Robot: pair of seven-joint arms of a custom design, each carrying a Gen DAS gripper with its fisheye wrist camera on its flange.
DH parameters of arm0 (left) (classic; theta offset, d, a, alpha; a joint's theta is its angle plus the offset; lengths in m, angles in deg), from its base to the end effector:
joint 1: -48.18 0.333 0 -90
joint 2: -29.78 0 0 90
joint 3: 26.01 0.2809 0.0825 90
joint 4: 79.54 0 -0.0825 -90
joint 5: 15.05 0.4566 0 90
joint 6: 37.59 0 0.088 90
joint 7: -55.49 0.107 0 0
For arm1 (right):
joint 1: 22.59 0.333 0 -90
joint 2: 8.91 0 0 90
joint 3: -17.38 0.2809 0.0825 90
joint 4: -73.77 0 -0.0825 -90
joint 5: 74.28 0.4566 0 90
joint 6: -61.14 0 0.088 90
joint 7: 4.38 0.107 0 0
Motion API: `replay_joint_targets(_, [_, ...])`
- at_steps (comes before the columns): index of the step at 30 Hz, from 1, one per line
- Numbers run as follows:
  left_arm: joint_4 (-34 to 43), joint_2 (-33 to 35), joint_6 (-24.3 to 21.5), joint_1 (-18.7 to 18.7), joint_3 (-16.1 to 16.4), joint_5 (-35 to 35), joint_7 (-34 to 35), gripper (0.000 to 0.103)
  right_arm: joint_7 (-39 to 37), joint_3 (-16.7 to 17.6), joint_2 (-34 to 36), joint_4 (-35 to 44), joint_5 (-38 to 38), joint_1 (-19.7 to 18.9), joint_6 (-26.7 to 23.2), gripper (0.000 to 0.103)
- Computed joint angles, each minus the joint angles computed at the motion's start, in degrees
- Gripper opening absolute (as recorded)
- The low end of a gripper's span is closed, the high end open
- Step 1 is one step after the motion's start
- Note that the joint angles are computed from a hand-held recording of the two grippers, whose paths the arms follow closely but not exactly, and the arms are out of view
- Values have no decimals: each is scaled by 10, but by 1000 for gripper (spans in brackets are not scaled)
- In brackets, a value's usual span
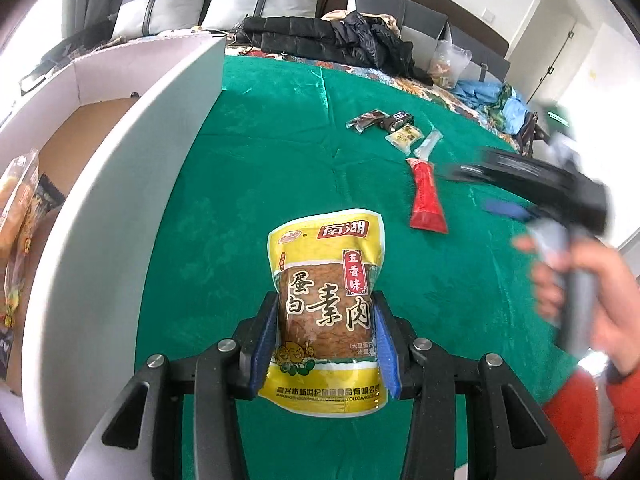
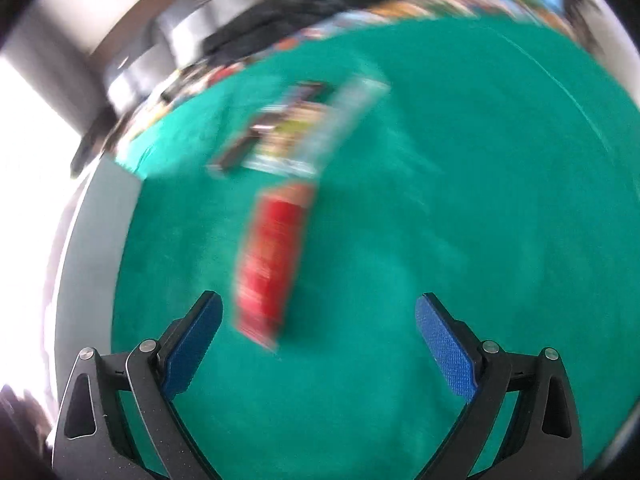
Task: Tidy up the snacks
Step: 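Grasp the yellow braised-meat pack with the left gripper, then carry the yellow pack into the box with left gripper while right carries red tube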
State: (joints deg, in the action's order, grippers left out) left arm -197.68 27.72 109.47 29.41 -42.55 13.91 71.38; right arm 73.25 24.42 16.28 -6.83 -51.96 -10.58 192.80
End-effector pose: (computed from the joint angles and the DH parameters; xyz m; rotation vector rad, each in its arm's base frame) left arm 0.5243 -0.3819 0.4408 -2.2133 1.5946 -0.8228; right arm 0.7415 0.2484 0.4534 -2.0731 1.4806 -0.0038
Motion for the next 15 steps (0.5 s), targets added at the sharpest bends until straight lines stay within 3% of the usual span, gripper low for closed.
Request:
replay_joint_targets(4, [-35,-38,15,3,-5,5,-24,44,58,-15,104,140,-95,57,-77,94])
replay_joint_targets(5, [-44,-47,21,4,-8,6,-30,44,70,-18,109,144,-108,63,-77,84])
replay_joint_targets(6, [-51,-54,25,7,-10,9,-36,44,72,-19,104,133,-114,64,-70,20])
replay_joint_targets(10, [-61,-53,54,14,-15,5,-45,44,61,-7,57,69,-83,33,-63,13])
replay_joint_targets(15, [-81,-59,131,21,-13,-21,-65,44,-15,17,-36,-43,61,-36,-80,13])
